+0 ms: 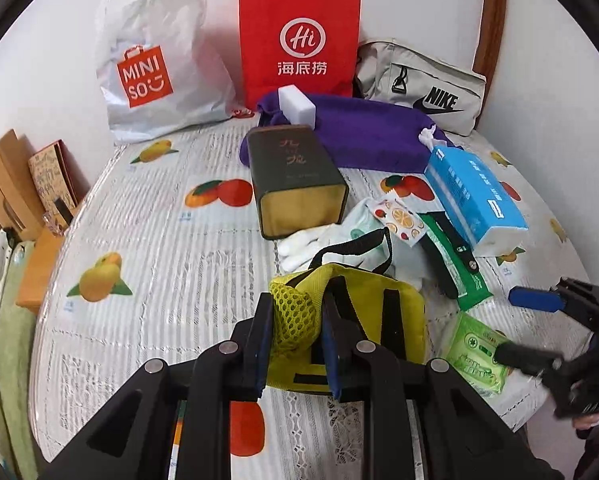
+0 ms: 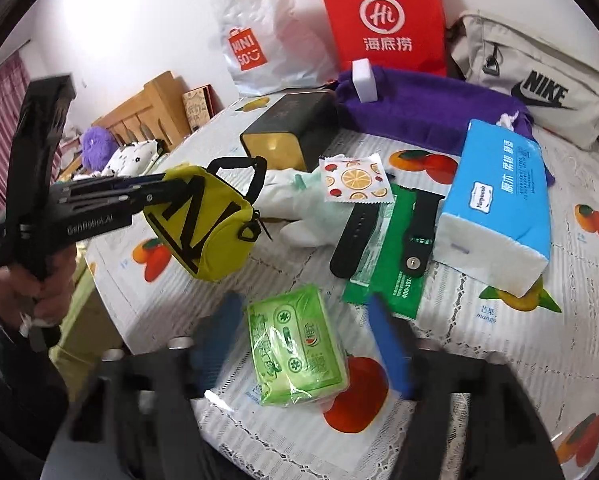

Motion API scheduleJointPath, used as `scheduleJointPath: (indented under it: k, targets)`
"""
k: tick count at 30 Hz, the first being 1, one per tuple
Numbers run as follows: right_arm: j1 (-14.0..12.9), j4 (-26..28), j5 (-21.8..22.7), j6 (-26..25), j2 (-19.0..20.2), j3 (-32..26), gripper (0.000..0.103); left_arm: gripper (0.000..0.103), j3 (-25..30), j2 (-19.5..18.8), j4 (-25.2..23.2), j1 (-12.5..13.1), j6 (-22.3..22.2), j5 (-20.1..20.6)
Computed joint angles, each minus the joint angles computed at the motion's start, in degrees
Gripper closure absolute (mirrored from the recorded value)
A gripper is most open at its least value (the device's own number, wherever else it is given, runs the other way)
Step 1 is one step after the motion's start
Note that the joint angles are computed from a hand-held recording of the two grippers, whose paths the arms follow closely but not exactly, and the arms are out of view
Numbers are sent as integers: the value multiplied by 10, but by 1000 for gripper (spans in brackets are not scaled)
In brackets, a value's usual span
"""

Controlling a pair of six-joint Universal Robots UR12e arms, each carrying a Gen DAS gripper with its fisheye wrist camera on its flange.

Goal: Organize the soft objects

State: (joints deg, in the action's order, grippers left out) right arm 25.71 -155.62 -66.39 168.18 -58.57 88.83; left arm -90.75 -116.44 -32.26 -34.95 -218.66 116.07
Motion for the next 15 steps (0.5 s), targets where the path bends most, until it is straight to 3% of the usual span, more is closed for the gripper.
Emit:
scheduleJointPath:
  k: [7, 10, 15]
  targets:
    - [14, 31, -25, -29, 17, -8, 33, 81, -6, 0, -1, 3, -9, -15]
    - [21, 10, -61, -38, 20, -2, 46, 81, -5, -2, -9, 5, -17, -20]
    - [17, 2, -75, -39, 12, 9, 49, 81, -6, -7, -19, 10, -36, -31]
